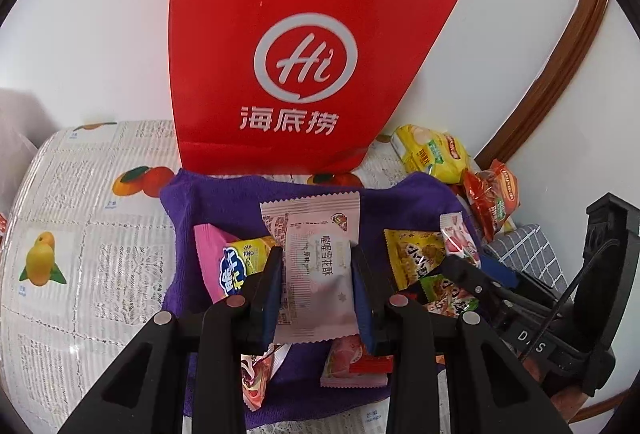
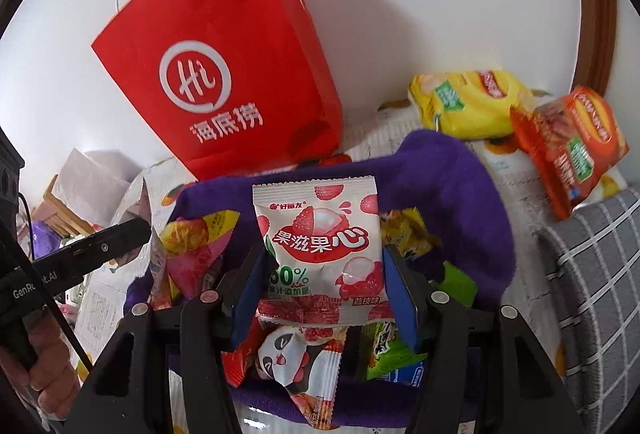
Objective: Organize snacks
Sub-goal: 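Lower both candies onto the towel and open both tools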
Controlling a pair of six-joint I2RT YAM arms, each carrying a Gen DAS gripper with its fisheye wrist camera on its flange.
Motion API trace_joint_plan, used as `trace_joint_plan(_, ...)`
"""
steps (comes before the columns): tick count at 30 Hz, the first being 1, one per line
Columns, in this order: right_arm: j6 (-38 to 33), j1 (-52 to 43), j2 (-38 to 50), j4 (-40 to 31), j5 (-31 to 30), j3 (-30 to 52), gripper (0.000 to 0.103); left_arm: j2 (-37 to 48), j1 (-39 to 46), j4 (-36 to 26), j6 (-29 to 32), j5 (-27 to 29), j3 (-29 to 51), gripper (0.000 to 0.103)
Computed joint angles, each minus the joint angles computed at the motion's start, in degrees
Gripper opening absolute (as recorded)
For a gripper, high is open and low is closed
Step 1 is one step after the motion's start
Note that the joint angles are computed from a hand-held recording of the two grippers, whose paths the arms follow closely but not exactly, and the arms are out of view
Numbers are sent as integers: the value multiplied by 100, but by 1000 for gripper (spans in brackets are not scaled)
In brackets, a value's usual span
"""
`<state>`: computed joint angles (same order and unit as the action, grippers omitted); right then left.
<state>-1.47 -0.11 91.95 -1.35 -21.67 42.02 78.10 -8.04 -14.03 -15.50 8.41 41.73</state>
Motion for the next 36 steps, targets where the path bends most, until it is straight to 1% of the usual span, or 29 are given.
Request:
trace_joint_plan(5, -109, 42, 177, 140, 149, -66, 57, 290, -96, 127, -55, -39, -6, 30)
trace_joint_plan(11, -143, 124, 302, 376, 415, -155, 57, 447, -205, 187, -122, -24, -5, 30)
trace_joint_plan(18, -165, 147, 347, 522, 463, -205, 58, 678, -236, 214, -162, 9, 58, 30)
trace_joint_plan(23, -171, 125, 337, 506, 410, -199, 58, 786, -198, 214, -185, 94, 86, 30)
trace_joint_plan(26, -169, 100, 338, 486, 338, -194, 60, 863, -207, 232, -172, 115, 108, 31)
trace_joint_plan(28, -198, 126, 318, 499, 344, -216, 65, 896, -218, 227, -176, 116, 118, 31)
trace_joint_plan(31, -204, 180, 284, 503, 385, -237, 68, 911, -212, 216, -182, 109, 126, 32)
trace_joint_plan(36, -151, 99, 212, 488, 245, -251, 70, 908, -194, 168, -177, 141, 146, 33)
